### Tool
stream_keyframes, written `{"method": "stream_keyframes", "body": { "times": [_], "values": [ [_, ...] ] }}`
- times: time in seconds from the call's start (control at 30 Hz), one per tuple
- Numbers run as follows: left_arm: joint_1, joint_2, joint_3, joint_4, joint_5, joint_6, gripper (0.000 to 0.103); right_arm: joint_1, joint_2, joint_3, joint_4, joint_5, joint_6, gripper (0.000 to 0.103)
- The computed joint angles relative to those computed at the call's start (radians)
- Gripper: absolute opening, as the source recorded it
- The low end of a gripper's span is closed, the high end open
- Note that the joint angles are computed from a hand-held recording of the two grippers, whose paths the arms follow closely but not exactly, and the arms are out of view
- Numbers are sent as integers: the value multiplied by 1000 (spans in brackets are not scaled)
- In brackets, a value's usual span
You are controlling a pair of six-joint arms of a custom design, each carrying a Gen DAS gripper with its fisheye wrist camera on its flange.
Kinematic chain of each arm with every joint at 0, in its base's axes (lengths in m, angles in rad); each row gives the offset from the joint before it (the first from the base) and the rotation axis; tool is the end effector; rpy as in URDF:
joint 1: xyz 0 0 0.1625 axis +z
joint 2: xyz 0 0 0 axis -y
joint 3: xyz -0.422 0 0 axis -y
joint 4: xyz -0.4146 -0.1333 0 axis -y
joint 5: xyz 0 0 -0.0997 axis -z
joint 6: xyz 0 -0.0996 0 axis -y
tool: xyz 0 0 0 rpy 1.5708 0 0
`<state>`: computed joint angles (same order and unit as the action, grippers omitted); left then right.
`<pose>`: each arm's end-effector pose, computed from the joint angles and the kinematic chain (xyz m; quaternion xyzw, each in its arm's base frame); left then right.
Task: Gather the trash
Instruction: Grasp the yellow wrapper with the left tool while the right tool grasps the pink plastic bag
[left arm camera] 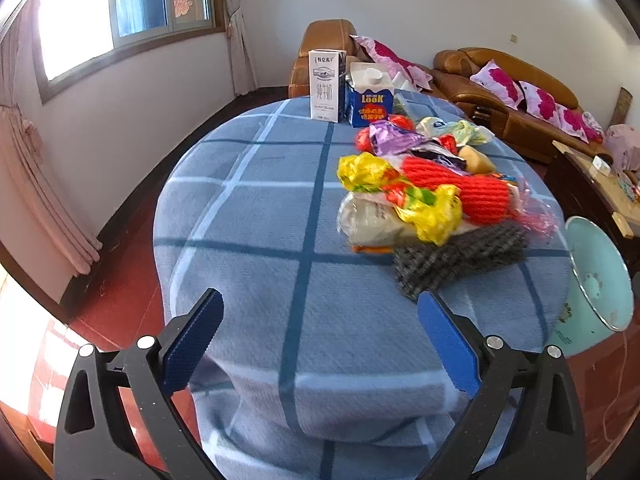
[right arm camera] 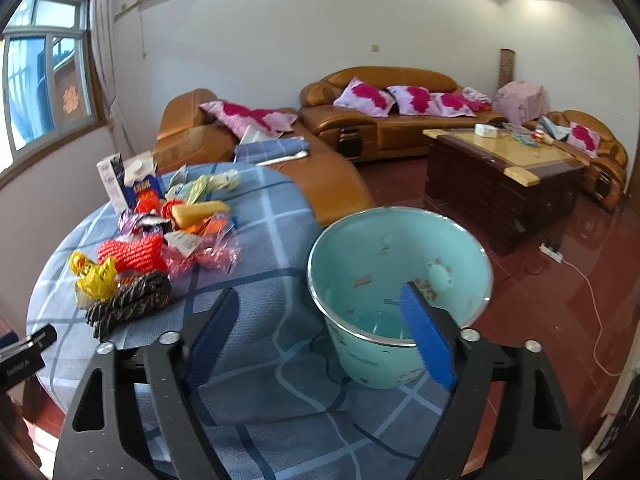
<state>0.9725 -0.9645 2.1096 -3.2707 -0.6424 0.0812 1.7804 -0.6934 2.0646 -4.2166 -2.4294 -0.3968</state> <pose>-0.1213 -0.5562 0.1335 0.1710 0.8517 -0.3468 0.3537 0.1603 -0.4752 0.1022 -0.0182 -0.7714 0.5074 0.3836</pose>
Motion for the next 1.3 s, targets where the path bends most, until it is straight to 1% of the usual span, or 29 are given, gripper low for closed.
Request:
{"method": "stream_keyframes", "body": {
  "times": [0.07,0.17,0.2,0.27,0.33,0.43,0.5,0.53,0.57,0.6,0.67,0.7,0.73,0.77,0.8,0.83,0.87,0.9,0.97,1.03,1.07,1.2,1.3],
  "values": [
    [14,2,-22,-12,-22,32,91,-8,-1,-15,39,16,4,69],
    [29,8,-63,-10,-59,51,91,-19,-6,-41,94,49,29,67],
    [32,15,-81,-5,-67,52,91,-21,-4,-57,114,58,30,64],
    [36,31,-122,27,-91,41,88,-23,13,-98,145,68,-1,61],
    [40,47,-162,72,-115,13,87,-27,21,-128,183,79,-13,60],
    [43,81,-218,130,-144,-10,87,-41,14,-157,275,122,29,60],
    [49,108,-252,169,-153,-25,82,-51,12,-179,333,150,56,60],
    [52,115,-261,188,-164,-35,75,-57,12,-191,367,164,71,60],
    [58,121,-273,211,-180,-43,73,-61,12,-199,397,173,85,60],
    [63,127,-281,227,-192,-49,73,-67,12,-209,433,185,99,60],
    [71,138,-290,222,-210,-44,71,-79,18,-229,500,205,120,60],
    [73,140,-291,217,-217,-36,69,-83,22,-235,516,209,123,58],
    [75,144,-293,205,-226,-19,64,-88,26,-246,542,213,130,56],
    [79,143,-294,204,-244,-9,56,-96,25,-253,581,226,148,45],
    [83,141,-293,202,-265,-3,52,-103,22,-255,609,242,164,34],
    [88,139,-293,199,-282,3,42,-113,15,-253,638,266,187,30],
    [91,139,-294,199,-294,5,41,-119,11,-249,641,287,197,20],
    [92,139,-293,200,-294,6,40,-120,11,-247,636,291,197,15],
    [95,141,-296,191,-303,12,36,-114,15,-243,601,287,173,11],
    [94,135,-291,181,-308,12,33,-105,16,-233,554,286,140,11],
    [92,131,-286,168,-306,14,27,-100,17,-227,524,281,119,10],
    [79,100,-254,99,-303,40,26,-76,5,-197,415,270,65,10],
    [62,75,-226,38,-282,65,26,-64,-12,-166,358,276,46,10]
  ]
}}
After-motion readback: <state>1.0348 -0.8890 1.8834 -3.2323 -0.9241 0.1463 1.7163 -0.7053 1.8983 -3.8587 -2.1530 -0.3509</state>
